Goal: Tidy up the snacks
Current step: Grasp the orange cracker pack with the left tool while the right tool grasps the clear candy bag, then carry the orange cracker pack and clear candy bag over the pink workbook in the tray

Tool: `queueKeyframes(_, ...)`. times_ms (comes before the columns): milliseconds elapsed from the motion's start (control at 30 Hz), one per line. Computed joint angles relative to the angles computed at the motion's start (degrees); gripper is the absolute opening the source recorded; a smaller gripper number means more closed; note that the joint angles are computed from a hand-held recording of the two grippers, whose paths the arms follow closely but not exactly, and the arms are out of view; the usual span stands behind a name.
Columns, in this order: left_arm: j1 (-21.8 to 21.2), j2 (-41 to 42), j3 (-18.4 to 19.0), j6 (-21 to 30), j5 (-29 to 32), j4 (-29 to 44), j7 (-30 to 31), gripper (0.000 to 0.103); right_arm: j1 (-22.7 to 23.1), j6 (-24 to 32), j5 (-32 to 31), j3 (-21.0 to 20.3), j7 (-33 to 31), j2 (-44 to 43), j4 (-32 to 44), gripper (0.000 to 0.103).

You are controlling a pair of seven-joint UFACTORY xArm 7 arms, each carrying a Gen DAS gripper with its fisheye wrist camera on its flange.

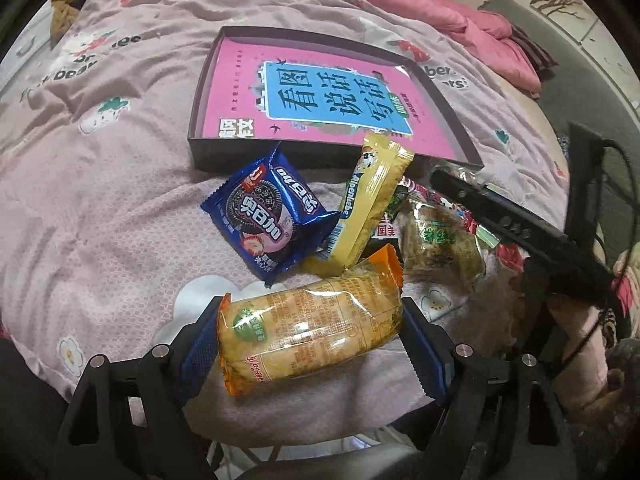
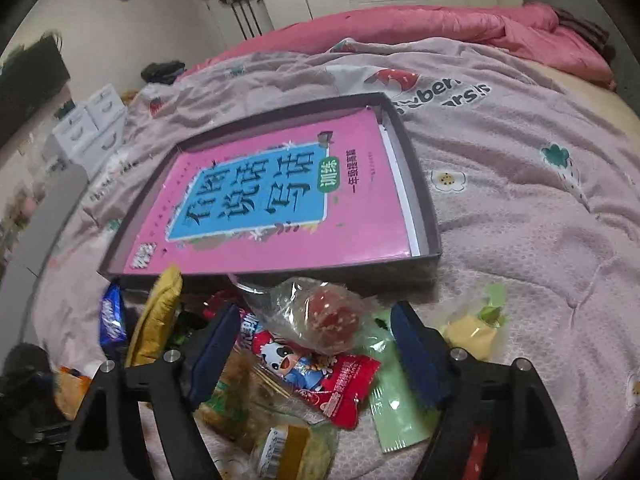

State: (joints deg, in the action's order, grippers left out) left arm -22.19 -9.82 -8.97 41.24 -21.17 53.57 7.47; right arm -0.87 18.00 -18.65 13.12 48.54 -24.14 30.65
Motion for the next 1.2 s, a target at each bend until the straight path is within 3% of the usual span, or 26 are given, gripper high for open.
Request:
queueKeyframes(100, 0.0, -0.3, 0.2, -0.2, -0.4, -0.1, 0.3, 0.084, -2.0, 0.2, -3.9, 2.0, 1.4, 0.9, 0.8, 0.071)
queueKeyframes(233, -0.1, -0.7, 0.2, -1.0, -0.9, -0.2, 0.7, 0.084, 0.3, -2.1, -2.7, -0.6, -1.3, -0.4, -0.6, 0.053)
queueKeyframes(500, -0.4, -2.1, 0.9, -2.8, -2.8, -0.3, 2.3, 0.084, 1.3, -7.8, 3.6, -1.8, -4.2, -7.5, -4.6, 0.051)
queueKeyframes(667, -0.3, -1.3, 0.9, -4.3, -2.8, 1.1, 2.3, 0.084, -1.5, -11.6, 6.2, -0.2, -5.0, -10.0, -5.7, 0.051)
queueKeyframes(1200, 1.9, 8.8, -0.5, -11.7, 4.6, 11.1, -4.2, 0.085, -4.9, -15.4, 9.4, 0.7, -10.4, -5.9, -2.8, 0.051)
